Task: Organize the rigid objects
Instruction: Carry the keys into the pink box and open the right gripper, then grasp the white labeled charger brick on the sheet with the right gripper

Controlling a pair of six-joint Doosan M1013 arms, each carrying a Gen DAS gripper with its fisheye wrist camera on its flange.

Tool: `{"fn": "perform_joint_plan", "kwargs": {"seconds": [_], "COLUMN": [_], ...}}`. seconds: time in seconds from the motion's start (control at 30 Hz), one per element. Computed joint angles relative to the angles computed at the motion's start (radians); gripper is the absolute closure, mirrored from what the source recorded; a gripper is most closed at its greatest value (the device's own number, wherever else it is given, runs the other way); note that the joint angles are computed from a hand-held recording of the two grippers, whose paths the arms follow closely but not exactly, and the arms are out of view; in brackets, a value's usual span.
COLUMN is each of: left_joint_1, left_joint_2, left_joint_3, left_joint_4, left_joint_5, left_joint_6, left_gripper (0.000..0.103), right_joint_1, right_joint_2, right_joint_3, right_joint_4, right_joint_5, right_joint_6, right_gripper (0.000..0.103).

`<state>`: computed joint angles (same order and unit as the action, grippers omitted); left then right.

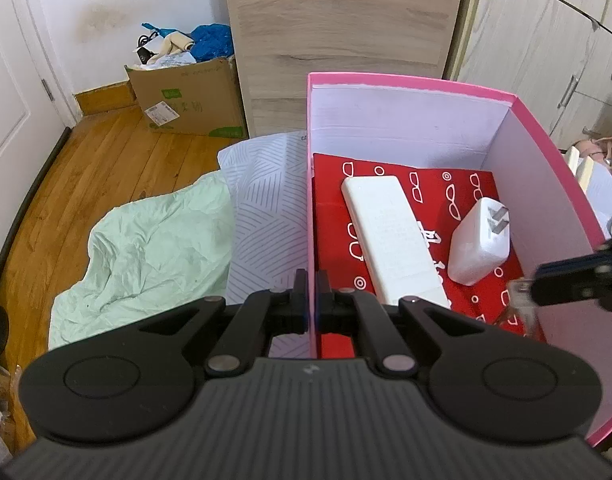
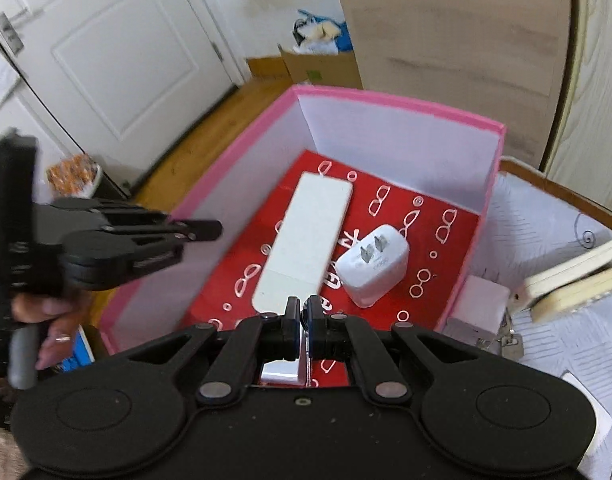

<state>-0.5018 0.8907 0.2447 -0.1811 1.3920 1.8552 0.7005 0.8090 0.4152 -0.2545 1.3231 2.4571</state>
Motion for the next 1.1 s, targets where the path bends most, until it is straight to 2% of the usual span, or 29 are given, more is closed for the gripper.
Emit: {"fn": "perform_joint_plan", "kwargs": {"seconds": [0.13,0.17,0.27,0.33,0.4,0.47,0.5,0.57,0.77,1.0,1.1], "left_joint_1": [0.003,0.003,0.003,0.004,0.004,0.004,0.004,0.002,-0.005,-0.009,-0.01], "left_joint_2": [-0.006,-0.008,-0.008,-0.007,-0.001,-0.001,-0.001,-0.013,-0.035,-0.042,-0.049], "left_joint_3": [0.009,0.013,0.013,0.009,-0.003,-0.004,-0.004,0.021,0.062,0.075,0.089], "left_joint_4": [-0.009,-0.01,-0.01,-0.014,-0.018,-0.018,-0.016,-0.015,0.002,0.011,0.013], "left_joint_5": [-0.001,-0.002,-0.002,0.004,0.011,0.011,0.011,-0.007,-0.032,-0.045,-0.053], "left_joint_6": [0.01,0.013,0.016,0.015,0.013,0.017,0.019,0.032,0.048,0.07,0.072], "left_gripper": [0.101,0.101,0.101,0.101,0.101,0.101,0.101,0.101,0.101,0.1,0.1], "right_joint_1": [-0.003,0.0,0.011,0.019,0.033,0.047,0.053,0.055,0.05,0.004,-0.02], "right_joint_2": [0.019,0.009,-0.03,-0.063,-0.116,-0.179,-0.198,-0.217,-0.276,-0.3,-0.308], "right_joint_3": [-0.024,-0.005,0.044,0.083,0.158,0.256,0.282,0.29,0.375,0.458,0.497], "right_joint_4": [-0.009,-0.024,-0.066,-0.084,-0.147,-0.221,-0.245,-0.225,-0.291,-0.236,-0.208], "right_joint_5": [-0.016,-0.043,-0.107,-0.145,-0.191,-0.248,-0.247,-0.185,-0.124,-0.05,-0.05], "right_joint_6": [0.001,0.01,0.006,-0.034,-0.016,0.024,0.017,-0.064,0.05,0.236,0.345], "right_gripper": [0.091,0.09,0.079,0.078,0.07,0.053,0.052,0.052,0.049,0.046,0.046]}}
